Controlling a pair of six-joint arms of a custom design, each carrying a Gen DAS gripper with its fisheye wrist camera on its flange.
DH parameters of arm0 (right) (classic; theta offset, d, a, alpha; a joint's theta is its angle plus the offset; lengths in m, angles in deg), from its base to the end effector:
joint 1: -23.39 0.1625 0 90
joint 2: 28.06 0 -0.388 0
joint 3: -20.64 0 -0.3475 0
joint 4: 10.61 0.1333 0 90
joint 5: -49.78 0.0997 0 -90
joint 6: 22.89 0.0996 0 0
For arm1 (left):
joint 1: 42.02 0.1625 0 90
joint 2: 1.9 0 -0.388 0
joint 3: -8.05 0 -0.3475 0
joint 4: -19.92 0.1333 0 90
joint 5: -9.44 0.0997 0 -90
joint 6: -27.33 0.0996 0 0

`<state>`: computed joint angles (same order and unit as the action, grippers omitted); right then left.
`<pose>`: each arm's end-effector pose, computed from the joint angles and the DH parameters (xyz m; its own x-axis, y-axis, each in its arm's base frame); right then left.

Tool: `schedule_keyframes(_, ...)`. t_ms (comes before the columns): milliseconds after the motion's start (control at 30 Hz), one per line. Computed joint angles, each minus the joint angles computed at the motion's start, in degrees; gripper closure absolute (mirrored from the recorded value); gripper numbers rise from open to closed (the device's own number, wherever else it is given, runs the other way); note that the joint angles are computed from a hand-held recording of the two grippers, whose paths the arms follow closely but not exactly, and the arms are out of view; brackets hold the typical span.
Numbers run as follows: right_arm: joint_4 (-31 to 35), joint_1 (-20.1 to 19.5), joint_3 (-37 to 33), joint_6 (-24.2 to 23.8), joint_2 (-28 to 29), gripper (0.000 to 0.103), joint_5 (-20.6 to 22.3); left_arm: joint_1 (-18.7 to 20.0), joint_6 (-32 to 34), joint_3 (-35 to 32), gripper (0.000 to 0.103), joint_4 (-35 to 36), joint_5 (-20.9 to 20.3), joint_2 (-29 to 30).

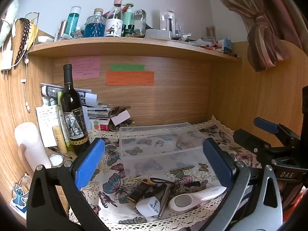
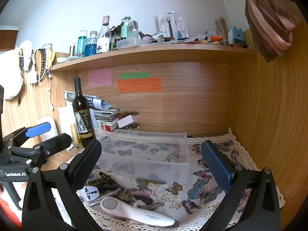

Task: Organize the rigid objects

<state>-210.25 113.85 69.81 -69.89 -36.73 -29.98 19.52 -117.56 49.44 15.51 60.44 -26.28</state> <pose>0.1572 -0.7737 0.0536 -0.6681 -0.3791 0.6402 -0.7207 0.1156 -0.6836 -0.1801 -0.7435 0.1068 -0.7385 -0.0284 -0.6736 0.6463 0.2544 -0.7194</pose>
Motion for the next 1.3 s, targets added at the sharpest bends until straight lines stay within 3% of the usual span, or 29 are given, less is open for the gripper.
schedule_keyframes(833, -0.02, -0.22, 0.55, 0.35, -0.51, 0.0, 1.28, 0.02, -0.27, -0.06, 0.0, 0.14, 0.08, 0.01)
schedule_keyframes(1167, 1.37, -0.45, 0.43, -1.35, -0.52, 0.0, 2.13, 0.96, -4.19, -6.59, 0.0, 6.98, 0.79, 2.71)
schedule_keyframes(1233, 2.4, -0.6, 0.3, -2.18, -0.54, 0.0, 2.16, 1.26, -4.79, -6.24, 0.003, 7.4, 0.8, 2.31)
schedule_keyframes(1300, 4.23, -0.76, -0.18, -2.95, -0.5, 0.002, 1.59, 1.56, -5.88, -8.8, 0.019, 10.28, -0.41, 3.36)
